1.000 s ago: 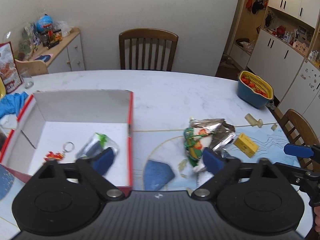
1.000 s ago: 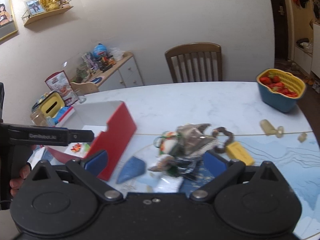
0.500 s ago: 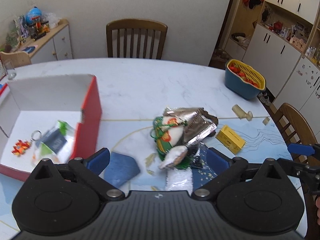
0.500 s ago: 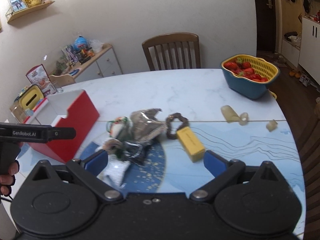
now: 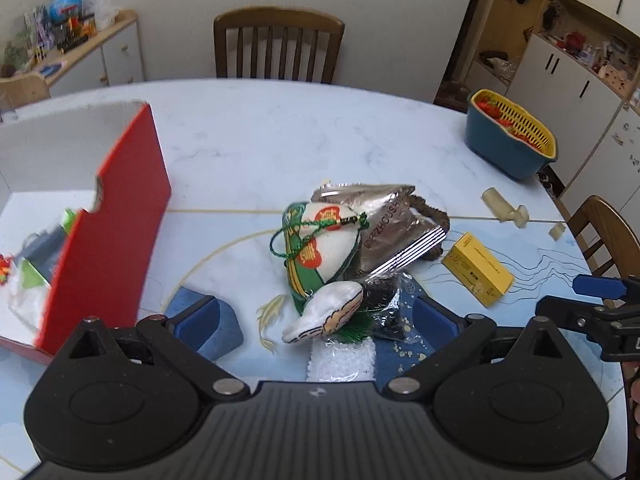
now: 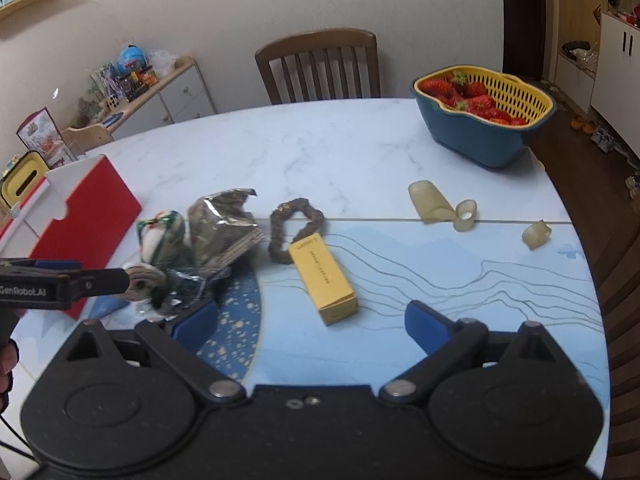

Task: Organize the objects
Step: 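Grasp white shell-shaped pouch with left gripper while right gripper grasps yellow box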

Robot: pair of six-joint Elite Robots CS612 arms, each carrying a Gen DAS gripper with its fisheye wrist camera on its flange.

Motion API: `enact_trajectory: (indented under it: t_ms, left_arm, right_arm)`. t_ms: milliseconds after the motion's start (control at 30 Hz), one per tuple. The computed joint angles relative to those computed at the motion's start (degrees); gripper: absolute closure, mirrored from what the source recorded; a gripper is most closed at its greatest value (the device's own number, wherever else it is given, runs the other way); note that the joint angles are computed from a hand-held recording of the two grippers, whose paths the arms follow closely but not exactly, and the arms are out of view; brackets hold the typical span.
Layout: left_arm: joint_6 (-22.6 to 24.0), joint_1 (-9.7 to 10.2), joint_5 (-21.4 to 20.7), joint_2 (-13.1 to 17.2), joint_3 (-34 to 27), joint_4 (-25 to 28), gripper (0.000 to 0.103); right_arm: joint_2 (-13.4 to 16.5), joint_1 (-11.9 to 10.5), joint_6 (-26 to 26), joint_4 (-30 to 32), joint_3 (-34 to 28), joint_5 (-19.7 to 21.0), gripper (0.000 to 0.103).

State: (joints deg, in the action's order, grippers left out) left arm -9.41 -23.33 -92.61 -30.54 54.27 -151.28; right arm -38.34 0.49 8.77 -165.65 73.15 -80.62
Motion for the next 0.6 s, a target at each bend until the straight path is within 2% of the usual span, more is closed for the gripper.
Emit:
enact_trajectory:
  t_ms: [267,400,500,600]
  left_arm:
    - [-1.0,-0.17,1.0,1.8,-2.3,2.0,0.000]
    - [0.3,-0.17,0.6,2.4,-3.1,2.7,0.001]
    - [-0.3,-0.06,-0.1,2.8,-3.8,3.1,0.001]
    - [-0.2,-0.07,-0.1,3.1,-4.2,3.2,0.008]
  right_arm:
    - [2.6,-0.1,-1.8,3.3,-3.8,0.7,0.007]
    - [3.8,-0.1,-3.0,4.8,-5.7,1.1,0.012]
    - [4.6,0.0,-3.6,6.2,-7.0,1.5,0.018]
    - [5.3,0.0,-4.1,7.5,-8.3,1.5,0.024]
